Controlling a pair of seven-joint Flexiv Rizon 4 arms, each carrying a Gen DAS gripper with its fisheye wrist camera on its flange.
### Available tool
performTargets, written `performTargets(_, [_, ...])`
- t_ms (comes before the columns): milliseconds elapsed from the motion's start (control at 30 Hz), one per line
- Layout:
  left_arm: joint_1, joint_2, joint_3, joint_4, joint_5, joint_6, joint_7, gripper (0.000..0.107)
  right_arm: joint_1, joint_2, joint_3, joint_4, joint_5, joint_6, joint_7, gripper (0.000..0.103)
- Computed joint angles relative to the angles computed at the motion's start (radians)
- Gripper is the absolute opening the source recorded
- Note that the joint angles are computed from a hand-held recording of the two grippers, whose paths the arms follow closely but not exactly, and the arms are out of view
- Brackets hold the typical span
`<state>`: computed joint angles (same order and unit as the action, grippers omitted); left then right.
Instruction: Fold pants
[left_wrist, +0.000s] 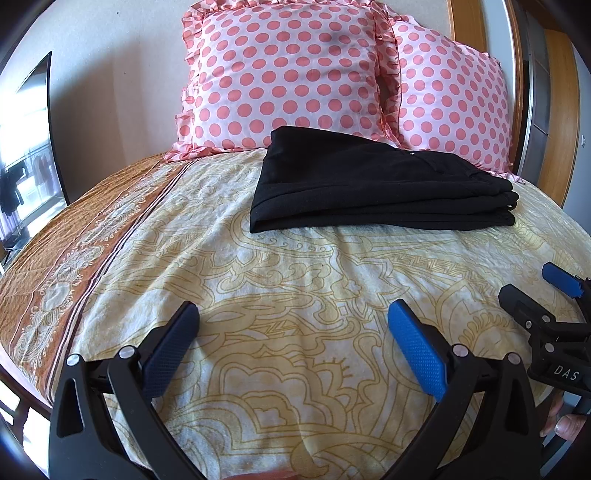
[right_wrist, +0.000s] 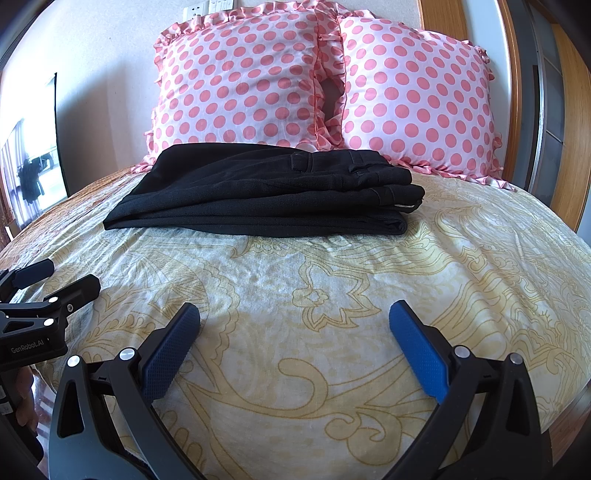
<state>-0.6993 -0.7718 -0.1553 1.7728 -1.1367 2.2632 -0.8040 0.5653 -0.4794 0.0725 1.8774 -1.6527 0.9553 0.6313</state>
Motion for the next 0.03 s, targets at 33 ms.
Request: performTargets(33, [0.001, 0.001, -0.001, 0.002, 0.001, -0.002, 0.0, 0.101, 0.0, 0.0, 0.0, 0.0, 0.0, 0.0, 0.0, 0.102])
